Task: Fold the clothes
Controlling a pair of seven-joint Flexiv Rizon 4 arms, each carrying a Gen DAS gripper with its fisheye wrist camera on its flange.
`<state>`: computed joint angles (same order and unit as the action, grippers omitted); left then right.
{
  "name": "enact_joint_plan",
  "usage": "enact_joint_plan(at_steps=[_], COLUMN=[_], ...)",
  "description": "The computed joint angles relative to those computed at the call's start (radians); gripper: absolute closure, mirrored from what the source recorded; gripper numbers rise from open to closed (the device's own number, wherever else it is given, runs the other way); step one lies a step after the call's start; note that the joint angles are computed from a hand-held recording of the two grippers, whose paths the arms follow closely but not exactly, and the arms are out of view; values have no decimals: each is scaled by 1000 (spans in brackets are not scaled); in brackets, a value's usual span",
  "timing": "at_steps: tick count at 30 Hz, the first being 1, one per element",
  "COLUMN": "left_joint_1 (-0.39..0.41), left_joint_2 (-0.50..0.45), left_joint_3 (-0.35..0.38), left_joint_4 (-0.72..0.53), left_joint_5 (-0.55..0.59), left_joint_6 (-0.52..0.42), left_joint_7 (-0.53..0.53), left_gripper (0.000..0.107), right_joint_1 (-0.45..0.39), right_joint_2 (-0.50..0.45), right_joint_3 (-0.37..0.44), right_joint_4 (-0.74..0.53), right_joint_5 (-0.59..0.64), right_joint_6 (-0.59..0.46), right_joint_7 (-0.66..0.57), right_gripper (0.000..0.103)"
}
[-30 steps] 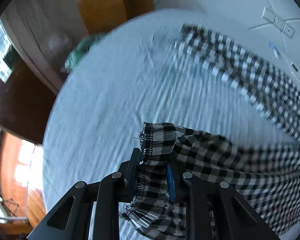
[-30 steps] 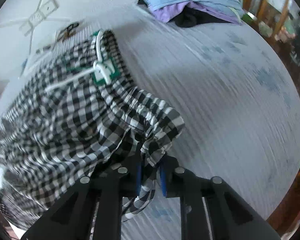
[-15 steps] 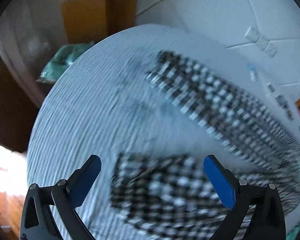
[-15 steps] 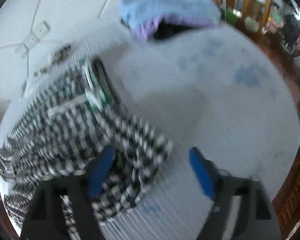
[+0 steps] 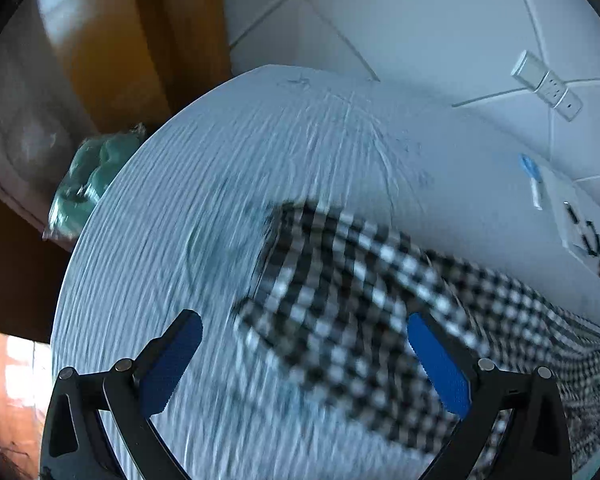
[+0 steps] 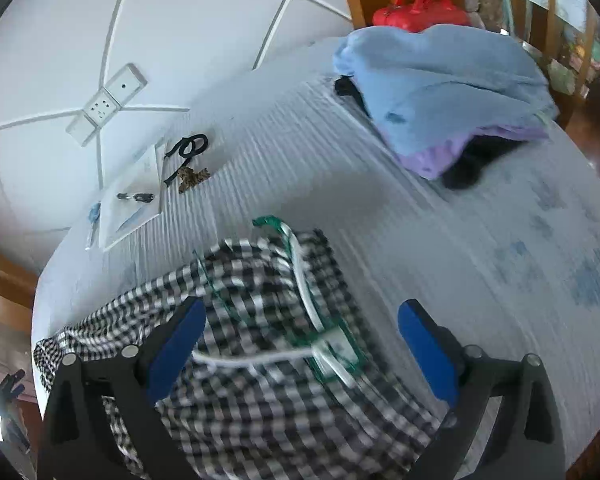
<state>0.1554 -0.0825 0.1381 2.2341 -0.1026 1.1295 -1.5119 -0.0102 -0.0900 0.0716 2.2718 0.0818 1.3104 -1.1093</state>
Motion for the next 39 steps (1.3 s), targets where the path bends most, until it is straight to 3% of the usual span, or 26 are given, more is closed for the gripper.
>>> enact_joint_plan(at_steps=[6, 14, 23, 24, 25, 26, 27, 28, 29, 34, 39], left_joint_1=[-9, -45, -11, -15, -17, -20, -22, -27, -33, -57, -40], left_joint_2=[-149, -275, -275, -271, -266, -258, -243, -227, -208, -59, 180], left_joint_3=[-8, 11, -15, -11, -8, -8, -10, -11, -10, 1, 22], left_joint_4=[-144, -253, -236, -237, -240, -243, -241, -238, -234, -160, -6], left_joint_5=[55, 119, 24, 23, 23, 23, 24, 27, 35, 90, 54], left_joint_6=[-64, -142, -135, -150, -169, -188, -198, -208, -218, -199, -137], left_joint_7=[-20, -48, 21, 16, 10, 9, 15, 18, 18, 12, 96], left_gripper=[4, 4, 4, 4, 6, 19, 31, 73, 87, 87, 87], right_joint_1=[-2, 7, 23, 35, 73, 98, 94, 71, 56, -15, -132], right_joint_2=[-113, -230, -302, -304, -297, -289, -282, -275, -266, -195, -45], right_joint_3=[-1, 7, 4, -7, -47, -75, -71, -45, -29, 46, 156], right_joint_4=[-129, -233, -275, -269, -245, -225, -218, -219, -216, -181, -142], right_joint_5=[-1, -33, -83, -108, -185, -257, -265, -244, -226, -83, 277], right_joint_6=[-75, -159, -209, -218, -220, -220, -212, -201, -189, -103, -79], right_joint_7=[-27, -46, -47, -34, 9, 44, 36, 10, -8, -119, -443], right_gripper=[3, 0, 1, 7, 26, 47, 55, 79, 94, 94, 95])
